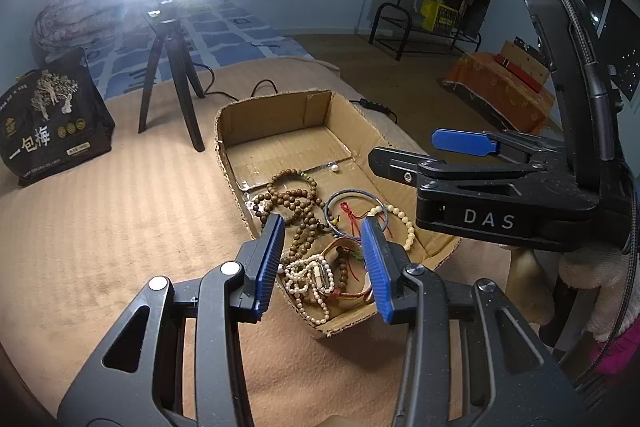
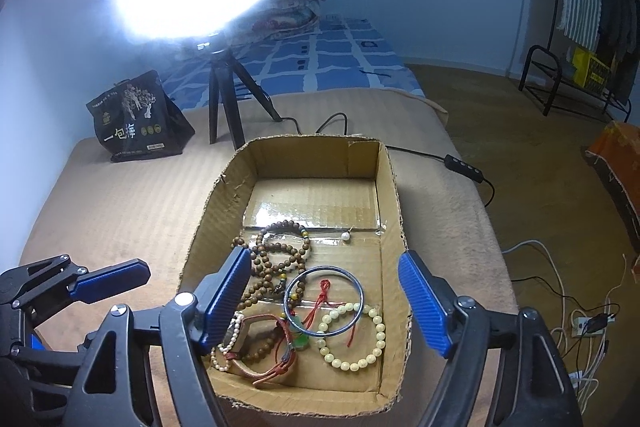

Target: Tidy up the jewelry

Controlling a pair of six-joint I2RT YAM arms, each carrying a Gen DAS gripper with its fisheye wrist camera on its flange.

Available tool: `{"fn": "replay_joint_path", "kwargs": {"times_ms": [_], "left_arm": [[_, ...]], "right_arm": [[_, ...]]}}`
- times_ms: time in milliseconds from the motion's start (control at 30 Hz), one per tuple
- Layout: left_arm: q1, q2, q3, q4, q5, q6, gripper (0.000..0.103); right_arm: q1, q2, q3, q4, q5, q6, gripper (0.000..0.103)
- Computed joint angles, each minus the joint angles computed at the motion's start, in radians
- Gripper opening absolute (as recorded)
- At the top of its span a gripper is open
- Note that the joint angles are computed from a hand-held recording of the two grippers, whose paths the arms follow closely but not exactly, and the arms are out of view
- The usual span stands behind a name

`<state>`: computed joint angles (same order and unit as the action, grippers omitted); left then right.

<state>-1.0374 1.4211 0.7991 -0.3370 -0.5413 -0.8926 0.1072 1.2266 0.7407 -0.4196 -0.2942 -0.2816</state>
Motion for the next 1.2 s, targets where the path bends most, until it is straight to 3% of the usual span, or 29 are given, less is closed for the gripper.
{"fn": "replay_joint_path", "kwargs": {"times_ms": [300,400,667,800,967,1200], "left_arm": [[-0.079,-0.083,0.005,-0.123,-0.098,-0.083,0.042],[-0.114,-0.119,0.008,-0.177,-0.141,-0.118,0.051],[-0.227,-0.185,0.040,-0.359,-0.236,-0.240,0.052],[-0.314,-0.192,0.084,-0.497,-0.302,-0.354,0.067],[-0.421,-0.190,0.144,-0.670,-0.357,-0.519,0.069],[-0.563,-0.107,0.253,-0.920,-0.418,-0.760,0.081]], "right_arm": [[0.019,-0.127,-0.001,-0.078,0.023,0.014,0.086],[0.026,-0.176,0.004,-0.119,0.042,0.015,0.087],[0.034,-0.305,0.017,-0.228,0.068,0.021,0.090],[0.041,-0.389,0.022,-0.288,0.087,0.021,0.095],[0.043,-0.490,0.027,-0.366,0.096,0.028,0.100],[0.044,-0.605,0.030,-0.459,0.107,0.042,0.103]]}}
